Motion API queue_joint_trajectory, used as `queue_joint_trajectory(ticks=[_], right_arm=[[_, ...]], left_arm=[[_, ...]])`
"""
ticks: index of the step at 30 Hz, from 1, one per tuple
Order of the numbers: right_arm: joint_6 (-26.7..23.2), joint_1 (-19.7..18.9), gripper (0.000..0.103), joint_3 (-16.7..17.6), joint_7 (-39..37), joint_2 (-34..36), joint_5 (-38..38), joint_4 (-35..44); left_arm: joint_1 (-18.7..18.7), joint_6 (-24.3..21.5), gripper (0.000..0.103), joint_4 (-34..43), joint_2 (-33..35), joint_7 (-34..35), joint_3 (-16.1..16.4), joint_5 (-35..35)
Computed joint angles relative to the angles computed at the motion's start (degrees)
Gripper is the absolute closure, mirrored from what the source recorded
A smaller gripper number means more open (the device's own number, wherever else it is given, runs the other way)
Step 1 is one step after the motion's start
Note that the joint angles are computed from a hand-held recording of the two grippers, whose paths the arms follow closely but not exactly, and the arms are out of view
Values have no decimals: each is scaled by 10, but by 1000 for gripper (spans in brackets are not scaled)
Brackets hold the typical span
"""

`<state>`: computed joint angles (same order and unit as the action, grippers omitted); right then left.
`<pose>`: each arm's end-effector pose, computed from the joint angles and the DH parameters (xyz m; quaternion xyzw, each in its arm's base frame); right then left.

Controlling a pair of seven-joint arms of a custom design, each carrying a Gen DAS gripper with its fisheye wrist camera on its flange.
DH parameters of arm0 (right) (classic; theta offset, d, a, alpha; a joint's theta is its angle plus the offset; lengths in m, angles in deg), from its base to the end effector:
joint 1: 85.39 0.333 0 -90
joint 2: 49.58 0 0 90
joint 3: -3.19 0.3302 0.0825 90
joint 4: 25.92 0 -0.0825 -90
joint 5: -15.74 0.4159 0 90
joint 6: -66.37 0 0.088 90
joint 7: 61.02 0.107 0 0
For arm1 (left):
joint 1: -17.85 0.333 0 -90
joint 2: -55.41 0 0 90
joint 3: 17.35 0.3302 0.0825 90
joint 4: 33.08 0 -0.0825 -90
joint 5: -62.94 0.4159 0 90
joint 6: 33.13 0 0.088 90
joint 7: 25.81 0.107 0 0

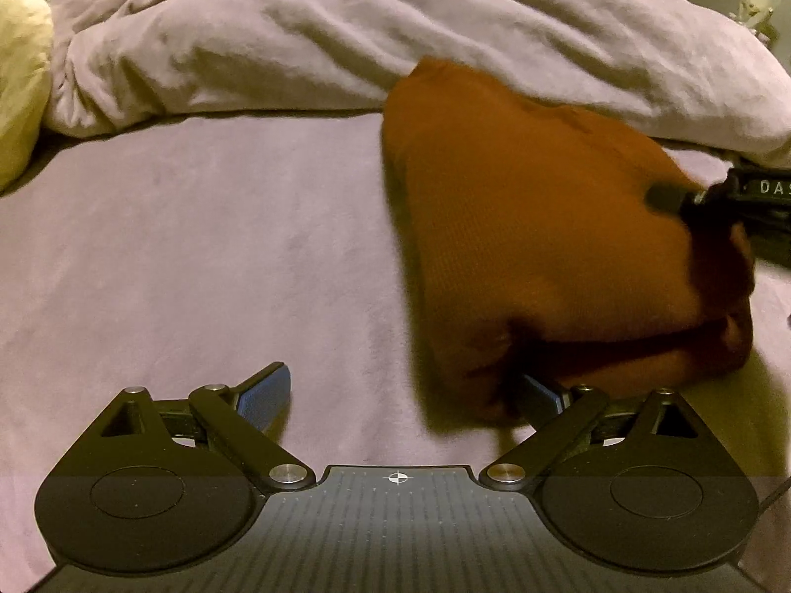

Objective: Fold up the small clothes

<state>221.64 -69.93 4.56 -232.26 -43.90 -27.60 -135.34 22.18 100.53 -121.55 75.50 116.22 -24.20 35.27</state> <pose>0.6235 0.2133 0.5181 -0.3223 0.8526 -0.1821 0.3689 0.7362 -0.0278 0.5047 -0.4118 0.8580 -0.2825 0.1200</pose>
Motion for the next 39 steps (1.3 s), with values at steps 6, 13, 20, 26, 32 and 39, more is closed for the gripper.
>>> queue_joint_trajectory(ticks=[6, 13, 20, 26, 32, 39], right_arm=[[-291, 69, 88, 23, -65, 12, -176, 87], [-342, 69, 58, 26, -90, 13, -114, 44], [-381, 76, 51, 46, -40, -32, -154, 44], [-272, 85, 65, 41, -96, 34, -198, 97], [-265, 89, 65, 28, -159, 32, -157, 63], [-245, 87, 64, 26, -141, 24, -187, 36]], left_arm=[[2, 0, 4, -7, -5, 17, -2, -4], [10, -12, 3, -1, -7, 45, 7, 12], [30, 20, 3, 0, -26, 71, 3, -38], [-1, 41, 3, 49, 16, 5, -11, -49], [-17, 77, 0, 35, 33, 19, -22, -22], [-13, 131, 0, -19, 9, 35, -29, -63]])
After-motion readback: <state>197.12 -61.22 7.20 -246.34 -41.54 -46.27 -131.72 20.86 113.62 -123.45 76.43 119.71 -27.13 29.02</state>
